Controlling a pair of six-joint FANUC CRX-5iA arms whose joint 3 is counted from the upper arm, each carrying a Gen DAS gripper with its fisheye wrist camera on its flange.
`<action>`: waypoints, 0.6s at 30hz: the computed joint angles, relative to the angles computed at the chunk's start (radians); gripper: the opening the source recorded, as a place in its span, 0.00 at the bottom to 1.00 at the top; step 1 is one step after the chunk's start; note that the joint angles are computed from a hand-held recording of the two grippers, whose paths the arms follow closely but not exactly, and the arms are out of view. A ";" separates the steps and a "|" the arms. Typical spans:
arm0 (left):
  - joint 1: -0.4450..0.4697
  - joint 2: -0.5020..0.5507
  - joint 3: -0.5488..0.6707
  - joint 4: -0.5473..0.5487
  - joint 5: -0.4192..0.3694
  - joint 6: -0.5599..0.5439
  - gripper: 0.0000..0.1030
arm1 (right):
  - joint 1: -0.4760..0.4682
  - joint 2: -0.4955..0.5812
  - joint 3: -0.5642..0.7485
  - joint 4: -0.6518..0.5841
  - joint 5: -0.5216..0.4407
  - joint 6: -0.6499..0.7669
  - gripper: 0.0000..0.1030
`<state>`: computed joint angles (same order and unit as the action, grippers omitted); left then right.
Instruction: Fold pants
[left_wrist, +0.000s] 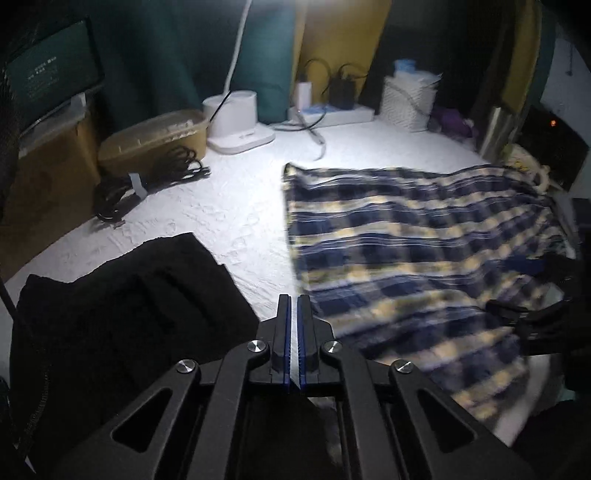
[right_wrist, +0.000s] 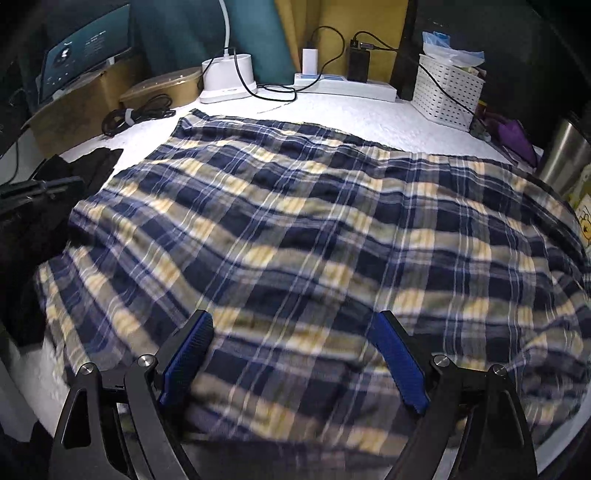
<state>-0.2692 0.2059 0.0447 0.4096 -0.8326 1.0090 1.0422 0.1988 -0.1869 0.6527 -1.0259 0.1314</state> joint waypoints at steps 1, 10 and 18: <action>-0.002 -0.009 -0.006 0.010 -0.012 -0.008 0.05 | 0.004 -0.004 -0.005 0.001 -0.001 -0.006 0.87; -0.015 -0.086 -0.145 0.037 -0.003 -0.035 0.61 | 0.052 -0.019 -0.039 0.041 -0.020 -0.069 0.87; -0.021 -0.137 -0.222 0.035 0.061 -0.067 0.03 | 0.090 -0.029 -0.080 0.092 -0.031 -0.166 0.87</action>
<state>-0.2906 0.0685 -0.1772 0.4451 -0.7717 0.9415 1.1318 0.1697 -0.2667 0.7448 -1.0571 -0.0342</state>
